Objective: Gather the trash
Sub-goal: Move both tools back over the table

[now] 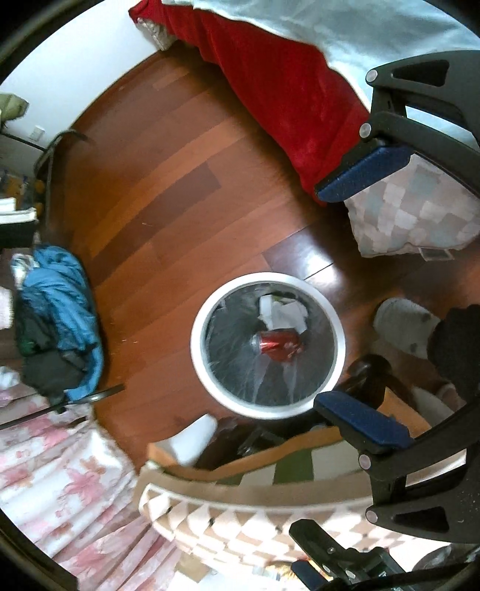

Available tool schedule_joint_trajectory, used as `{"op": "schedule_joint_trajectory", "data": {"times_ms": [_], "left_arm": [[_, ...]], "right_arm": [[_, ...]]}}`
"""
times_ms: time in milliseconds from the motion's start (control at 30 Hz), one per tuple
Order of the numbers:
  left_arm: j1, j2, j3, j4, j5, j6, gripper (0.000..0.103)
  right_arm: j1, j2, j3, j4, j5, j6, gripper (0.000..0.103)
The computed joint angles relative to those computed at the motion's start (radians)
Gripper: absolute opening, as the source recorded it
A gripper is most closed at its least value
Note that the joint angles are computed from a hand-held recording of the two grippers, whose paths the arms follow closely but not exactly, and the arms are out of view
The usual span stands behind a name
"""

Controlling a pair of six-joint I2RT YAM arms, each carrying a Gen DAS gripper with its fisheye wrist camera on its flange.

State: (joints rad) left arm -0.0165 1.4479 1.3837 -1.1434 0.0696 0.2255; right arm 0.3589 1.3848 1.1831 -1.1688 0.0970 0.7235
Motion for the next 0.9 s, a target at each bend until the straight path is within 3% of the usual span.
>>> {"op": "schedule_joint_trajectory", "data": {"times_ms": [267,500,667,867,900], "left_arm": [[0.19,-0.056,0.173,-0.132,0.095,0.102,0.099],[0.501,0.018,0.333,-0.216,0.23,0.295,0.099],[0.729,0.106,0.331,-0.165,0.226,0.465,0.099],[0.898,0.273,0.249,-0.001,0.095,0.643,0.099],[0.911,0.309,0.237,0.03,0.072,0.675,0.099]], "right_arm": [[0.179,-0.044,0.256,-0.201,0.11,0.181,0.103],[0.39,0.082,0.54,-0.298,0.186,0.339,0.103],[0.533,0.285,0.688,-0.24,0.148,0.381,0.103],[0.634,0.564,0.756,-0.027,-0.024,0.38,0.102],[0.645,0.586,0.741,0.016,-0.042,0.385,0.093]]}}
